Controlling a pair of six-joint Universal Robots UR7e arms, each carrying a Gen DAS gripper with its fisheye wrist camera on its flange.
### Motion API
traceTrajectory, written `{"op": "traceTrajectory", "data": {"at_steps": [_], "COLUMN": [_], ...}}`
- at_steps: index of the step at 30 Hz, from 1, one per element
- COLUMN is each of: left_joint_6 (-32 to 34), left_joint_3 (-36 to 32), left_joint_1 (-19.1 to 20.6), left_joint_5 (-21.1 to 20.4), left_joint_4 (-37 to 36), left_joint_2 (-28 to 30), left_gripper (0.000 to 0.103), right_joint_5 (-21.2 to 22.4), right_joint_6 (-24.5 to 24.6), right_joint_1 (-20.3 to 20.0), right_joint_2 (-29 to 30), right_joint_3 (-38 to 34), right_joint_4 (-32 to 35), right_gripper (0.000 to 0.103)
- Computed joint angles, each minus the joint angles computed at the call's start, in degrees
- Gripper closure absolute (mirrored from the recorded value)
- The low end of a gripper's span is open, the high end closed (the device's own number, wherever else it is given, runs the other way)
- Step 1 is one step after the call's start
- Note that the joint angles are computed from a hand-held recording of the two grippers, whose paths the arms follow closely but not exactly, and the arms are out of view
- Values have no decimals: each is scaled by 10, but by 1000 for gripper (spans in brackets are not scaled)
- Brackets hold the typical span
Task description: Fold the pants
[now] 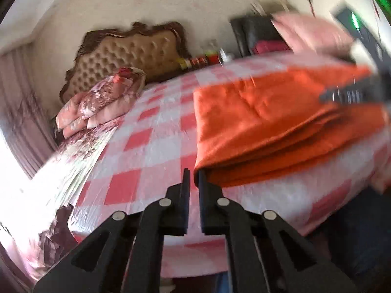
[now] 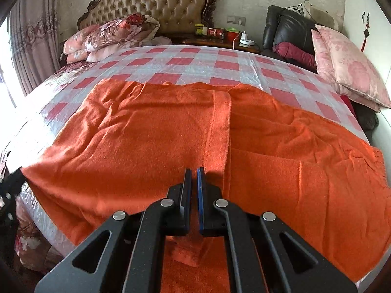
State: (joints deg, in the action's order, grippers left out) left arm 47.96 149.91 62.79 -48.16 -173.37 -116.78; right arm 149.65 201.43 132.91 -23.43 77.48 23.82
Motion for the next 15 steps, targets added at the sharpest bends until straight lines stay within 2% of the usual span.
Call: {"op": "traceTrajectory", "data": {"at_steps": [2,4,6,8,11,12,15], "left_joint_6": [-19,-46,-52,-56,-105,-123,-155], "left_joint_3": [-5,-18,-29,-38,-61,-74,-118], "left_joint_1": [15,29,40,47,59,66,68], "left_joint_5": [-14,-39,-61,-86,-149,-178,-221], "left_joint_4": [16,55,89,103,108,116,197], "left_joint_2": [2,-14,-35,-59,-69,-57,-4], "left_gripper": [96,88,68,65,65,64,55], "right_joint_5": [9,12,15,18,24,26,26], "right_joint_6": [1,4,5,6,9,9,9], "right_joint_1": [3,4,5,7,8,9,9], "right_joint_2": [7,10,12,15,19,21,21], "right_joint_3": [-7,-9,-12,-15,-19,-21,-20], "right_joint_4": [6,7,11,14,16,18,16], "right_gripper": [102,102,102,102,102,102,102]}}
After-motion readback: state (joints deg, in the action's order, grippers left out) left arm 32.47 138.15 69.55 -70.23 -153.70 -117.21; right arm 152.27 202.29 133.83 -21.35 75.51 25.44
